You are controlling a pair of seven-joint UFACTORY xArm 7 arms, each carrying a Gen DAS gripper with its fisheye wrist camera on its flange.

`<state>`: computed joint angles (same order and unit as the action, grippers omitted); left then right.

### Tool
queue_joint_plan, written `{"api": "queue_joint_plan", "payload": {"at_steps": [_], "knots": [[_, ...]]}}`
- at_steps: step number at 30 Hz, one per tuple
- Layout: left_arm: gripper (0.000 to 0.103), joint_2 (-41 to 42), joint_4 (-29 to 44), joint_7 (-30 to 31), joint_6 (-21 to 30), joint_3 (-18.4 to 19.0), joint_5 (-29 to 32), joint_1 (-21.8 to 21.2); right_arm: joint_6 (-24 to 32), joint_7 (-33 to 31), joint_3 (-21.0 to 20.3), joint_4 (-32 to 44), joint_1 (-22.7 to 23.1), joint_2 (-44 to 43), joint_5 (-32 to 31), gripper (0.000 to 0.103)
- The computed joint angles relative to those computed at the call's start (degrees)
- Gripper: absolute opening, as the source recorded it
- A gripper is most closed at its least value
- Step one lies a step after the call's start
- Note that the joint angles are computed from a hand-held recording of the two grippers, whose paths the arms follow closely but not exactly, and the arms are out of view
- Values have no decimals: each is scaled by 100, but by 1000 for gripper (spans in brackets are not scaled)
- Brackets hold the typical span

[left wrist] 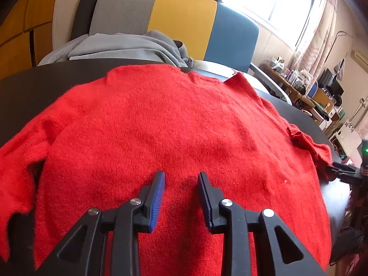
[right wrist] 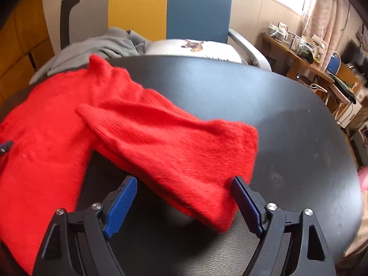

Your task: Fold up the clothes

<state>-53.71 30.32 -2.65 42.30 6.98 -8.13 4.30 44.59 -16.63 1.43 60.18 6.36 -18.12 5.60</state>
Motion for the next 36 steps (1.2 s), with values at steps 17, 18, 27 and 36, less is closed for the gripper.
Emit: {"api": "queue_joint_plan", "payload": {"at_steps": [17,18,27,36], "knots": [[30,-84,-130,-4,-171,173,-192,-127,571,530,-637,1092,192,662,5850,17],[30,-89,-142,18,-193,208,-234,-144,482,305,-561,1170,312,706,6387,17],[30,-174,-241,192,-288,531,-688,-279,680,-897,470,1877,1003,1264,6785,42],[30,-194,-232,304,-190,1144,-1571,-450,338,-67,612,673,1365,665,4727,70]]}}
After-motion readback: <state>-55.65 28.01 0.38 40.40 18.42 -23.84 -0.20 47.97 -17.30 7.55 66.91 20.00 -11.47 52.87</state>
